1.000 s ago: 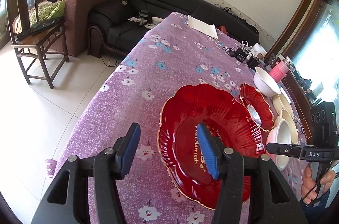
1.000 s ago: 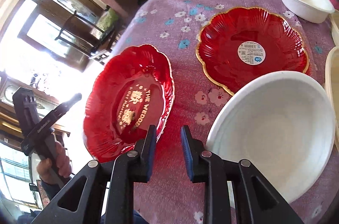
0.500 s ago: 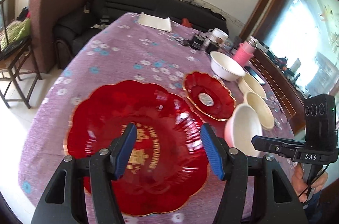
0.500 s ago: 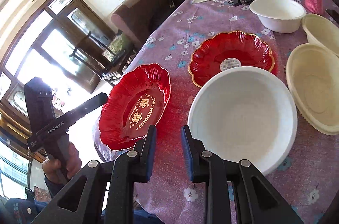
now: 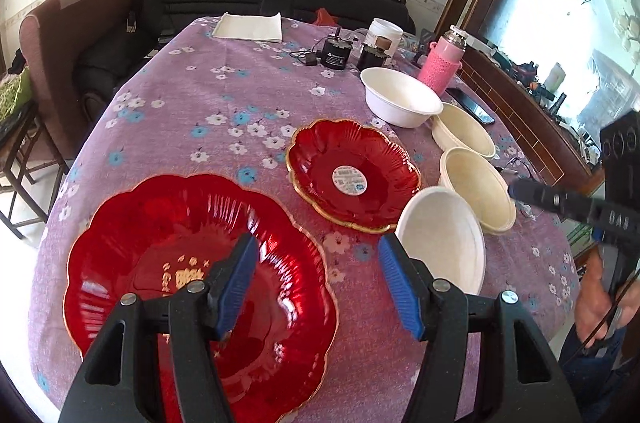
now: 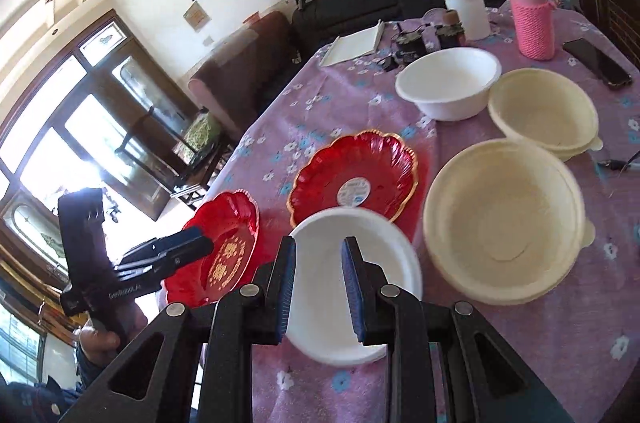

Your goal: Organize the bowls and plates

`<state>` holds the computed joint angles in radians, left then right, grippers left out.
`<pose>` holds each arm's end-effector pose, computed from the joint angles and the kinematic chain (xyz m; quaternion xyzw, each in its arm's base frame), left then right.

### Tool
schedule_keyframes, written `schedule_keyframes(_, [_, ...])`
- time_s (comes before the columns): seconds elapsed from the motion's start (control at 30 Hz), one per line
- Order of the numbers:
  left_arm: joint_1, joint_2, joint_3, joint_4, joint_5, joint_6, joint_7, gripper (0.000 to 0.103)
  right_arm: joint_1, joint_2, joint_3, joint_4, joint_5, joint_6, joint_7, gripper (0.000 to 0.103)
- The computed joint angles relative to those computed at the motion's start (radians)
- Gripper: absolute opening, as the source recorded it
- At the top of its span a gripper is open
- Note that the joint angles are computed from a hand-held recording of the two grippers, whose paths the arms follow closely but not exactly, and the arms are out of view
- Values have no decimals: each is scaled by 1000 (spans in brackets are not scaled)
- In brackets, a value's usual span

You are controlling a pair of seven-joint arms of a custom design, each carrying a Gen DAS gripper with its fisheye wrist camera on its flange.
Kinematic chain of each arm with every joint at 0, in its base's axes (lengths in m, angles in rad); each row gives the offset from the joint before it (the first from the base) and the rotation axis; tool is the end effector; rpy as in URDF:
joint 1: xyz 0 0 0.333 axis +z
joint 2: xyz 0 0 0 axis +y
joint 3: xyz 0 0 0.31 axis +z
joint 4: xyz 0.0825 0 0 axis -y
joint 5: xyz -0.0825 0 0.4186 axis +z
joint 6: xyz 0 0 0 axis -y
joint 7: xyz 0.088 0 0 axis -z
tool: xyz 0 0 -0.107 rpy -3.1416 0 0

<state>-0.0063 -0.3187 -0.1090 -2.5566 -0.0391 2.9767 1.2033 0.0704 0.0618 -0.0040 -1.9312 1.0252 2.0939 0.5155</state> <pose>0.4953 -0.0555 0.4383 -0.7453 0.5609 -0.3048 0.1925 0.6209 0.0831 0.4648 -0.7989 0.4115 0.0831 0.4308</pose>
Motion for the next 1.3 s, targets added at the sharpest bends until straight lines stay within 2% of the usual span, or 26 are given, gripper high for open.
schedule_keyframes(0.13, [-40,94,49,122,-82,-79,60,64,17,120,22,182,-110,29,88,26])
schedule_keyframes(0.2, [21,138,3,176,4,-108,-29,64,30,208,39,294,-199,33,149,26])
schedule_keyframes(0.27, [40,185,-6,228,48,-134,-64,64,31,303,60,407,-261,26,206,26])
schedule_keyframes(0.37, [42,245,5,296,51,-180,-71,64,19,430,86,545,-327,-20,297,26])
schedule_keyframes(0.5, [41,341,16,395,36,-246,-40,63,-29,558,129,683,-353,-142,341,26])
schedule_keyframes(0.7, [36,418,21,465,63,-277,-43,59,-49,604,151,733,-374,-165,385,26])
schedule_keyframes(0.8, [39,445,19,491,50,-303,-21,45,-42,601,152,727,-393,-147,395,26])
schedule_keyframes(0.87, [43,465,16,512,28,-329,0,32,-33,601,151,724,-410,-135,402,26])
schedule_keyframes(0.97, [37,483,22,529,49,-345,-9,26,-10,592,145,709,-450,-99,408,26])
schedule_keyframes(1.13, [31,490,25,532,64,-339,-26,25,8,542,144,630,-488,-21,374,25])
schedule_keyframes(1.3, [24,469,31,502,100,-288,-77,25,-4,524,151,594,-466,28,360,13])
